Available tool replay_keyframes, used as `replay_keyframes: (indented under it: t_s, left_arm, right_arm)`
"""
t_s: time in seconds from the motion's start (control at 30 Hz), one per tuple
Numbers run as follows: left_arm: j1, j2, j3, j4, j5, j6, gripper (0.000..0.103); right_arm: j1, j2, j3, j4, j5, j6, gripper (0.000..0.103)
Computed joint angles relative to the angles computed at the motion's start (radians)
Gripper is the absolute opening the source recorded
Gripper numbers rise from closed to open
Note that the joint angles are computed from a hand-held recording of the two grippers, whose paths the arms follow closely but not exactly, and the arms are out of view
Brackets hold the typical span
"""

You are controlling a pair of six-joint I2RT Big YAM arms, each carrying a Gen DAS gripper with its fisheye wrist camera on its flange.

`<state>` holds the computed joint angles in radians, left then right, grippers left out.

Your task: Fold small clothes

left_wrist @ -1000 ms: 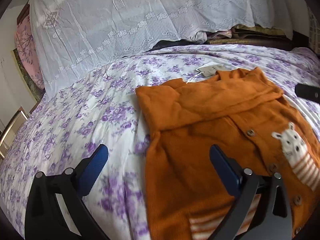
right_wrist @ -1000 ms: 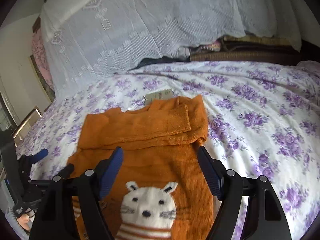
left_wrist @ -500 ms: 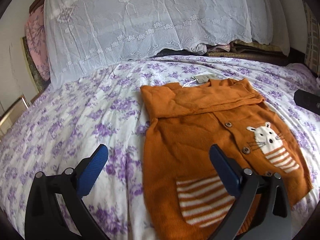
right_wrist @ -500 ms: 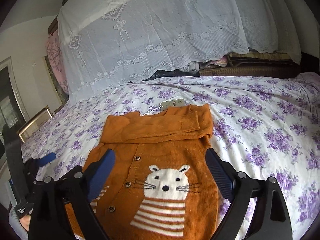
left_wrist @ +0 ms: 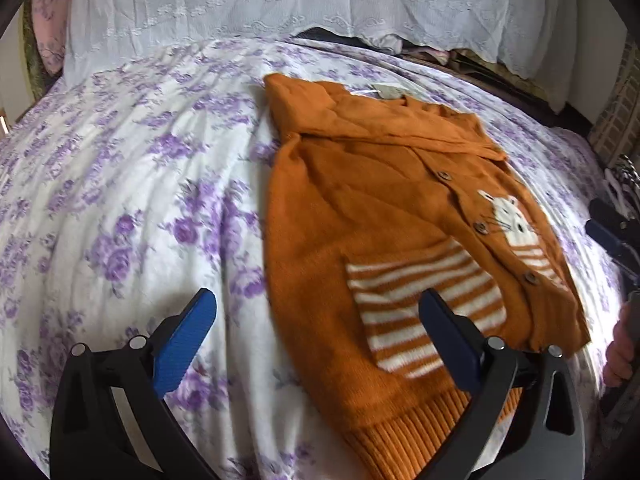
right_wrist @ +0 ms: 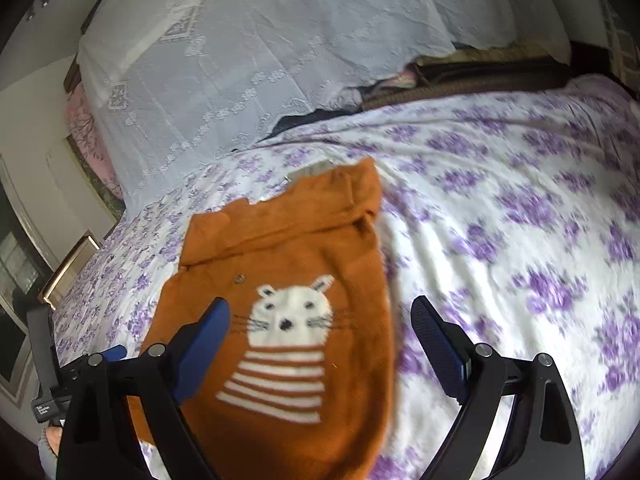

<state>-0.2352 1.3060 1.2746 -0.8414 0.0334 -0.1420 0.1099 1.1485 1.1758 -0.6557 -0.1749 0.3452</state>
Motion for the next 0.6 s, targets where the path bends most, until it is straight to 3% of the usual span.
replay_keyframes:
  t_s: [0.17, 0.4, 0.6]
  left_arm:
    - [0.001, -0.005, -0.007, -0.017, 0.085, 0.038, 0.099]
    - [0.050, 0.029, 0.015, -0.057, 0.214, -0.001, 0.099]
    - [0.049, 0.021, 0.009, -0.046, 0.213, 0.002, 0.095]
  right_arm:
    - [-0.043, -0.016, -0.040, -0.025, -0.051, 0.034, 0.092]
    - [-0.108, -0.029, -0.083, -0.013, -0.183, 0.102, 0.092]
    - [-0.123, -0.025, -0.093, -0.015, -0.231, 0.115, 0.092]
